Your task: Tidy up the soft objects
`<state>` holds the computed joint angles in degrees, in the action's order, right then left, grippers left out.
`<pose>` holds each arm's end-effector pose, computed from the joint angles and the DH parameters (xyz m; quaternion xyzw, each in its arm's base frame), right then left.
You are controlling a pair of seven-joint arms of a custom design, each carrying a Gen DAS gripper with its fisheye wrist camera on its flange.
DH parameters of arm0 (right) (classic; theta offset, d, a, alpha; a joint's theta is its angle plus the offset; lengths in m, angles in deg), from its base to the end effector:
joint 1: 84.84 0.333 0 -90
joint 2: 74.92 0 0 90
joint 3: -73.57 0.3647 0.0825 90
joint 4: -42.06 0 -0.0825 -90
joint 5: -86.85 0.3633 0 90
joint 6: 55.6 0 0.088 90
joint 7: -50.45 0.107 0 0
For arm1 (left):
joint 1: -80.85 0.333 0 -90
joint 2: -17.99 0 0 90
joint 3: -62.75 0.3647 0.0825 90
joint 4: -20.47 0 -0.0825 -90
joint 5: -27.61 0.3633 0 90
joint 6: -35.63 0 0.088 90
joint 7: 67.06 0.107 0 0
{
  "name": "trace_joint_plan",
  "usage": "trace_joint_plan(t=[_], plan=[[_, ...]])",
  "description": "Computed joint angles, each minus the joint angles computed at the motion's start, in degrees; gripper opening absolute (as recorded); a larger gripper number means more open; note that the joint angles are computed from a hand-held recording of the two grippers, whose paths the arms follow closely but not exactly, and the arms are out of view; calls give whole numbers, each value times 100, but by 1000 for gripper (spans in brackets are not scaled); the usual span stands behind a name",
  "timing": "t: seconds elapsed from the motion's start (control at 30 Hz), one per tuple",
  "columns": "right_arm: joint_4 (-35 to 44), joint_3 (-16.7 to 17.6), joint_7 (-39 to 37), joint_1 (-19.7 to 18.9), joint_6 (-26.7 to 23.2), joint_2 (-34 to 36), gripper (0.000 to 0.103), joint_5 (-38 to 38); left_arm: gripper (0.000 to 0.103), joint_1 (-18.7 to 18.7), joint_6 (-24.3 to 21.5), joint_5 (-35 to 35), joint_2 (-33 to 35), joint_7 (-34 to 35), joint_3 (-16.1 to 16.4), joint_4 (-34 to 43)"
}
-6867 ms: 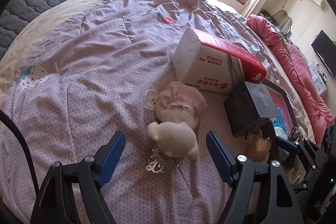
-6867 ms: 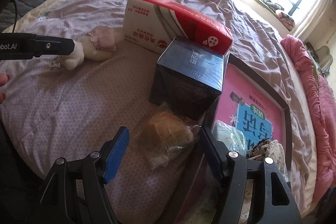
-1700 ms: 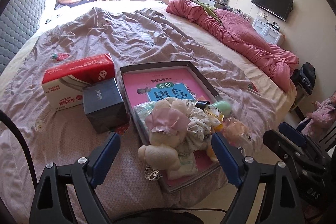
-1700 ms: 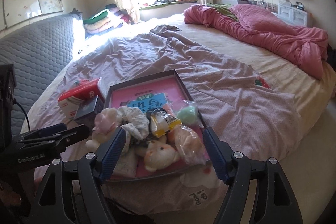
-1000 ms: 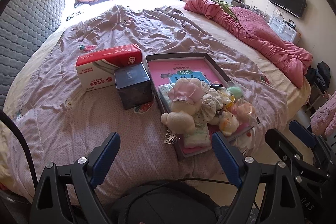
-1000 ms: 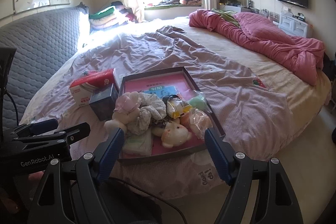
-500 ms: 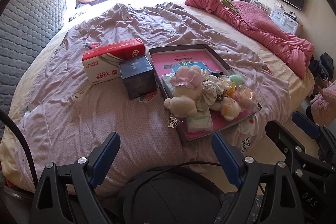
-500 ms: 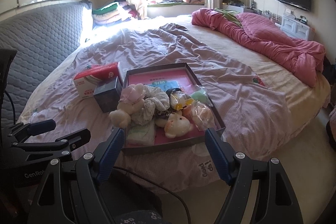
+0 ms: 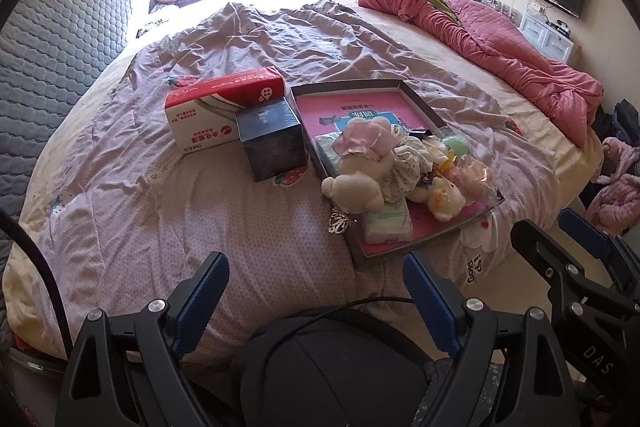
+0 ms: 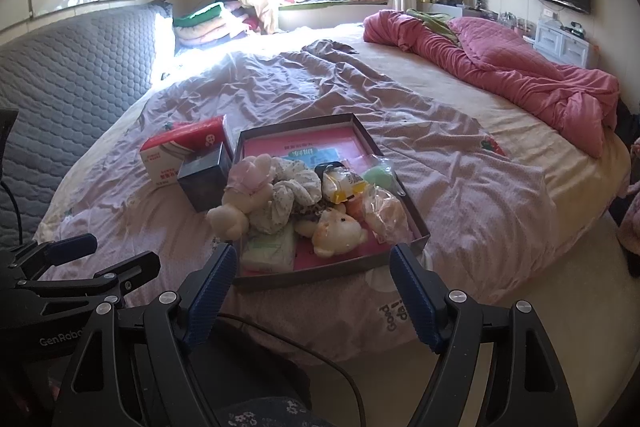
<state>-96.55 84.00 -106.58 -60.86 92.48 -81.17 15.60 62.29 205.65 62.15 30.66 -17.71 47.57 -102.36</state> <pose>0.3789 0.2821 0.4312 -0.5263 0.7531 -0.2828 0.2754 0.4810 -0.3567 0.4293 -0.5176 0.7958 -0.2760 0.1504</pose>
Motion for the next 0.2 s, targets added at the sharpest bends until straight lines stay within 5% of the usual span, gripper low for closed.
trace_joint_plan(t=[0.2], plan=[[-43,-152,22,-141,437,85,80,-181,88,315,535,-337,186,292,-186,-50]])
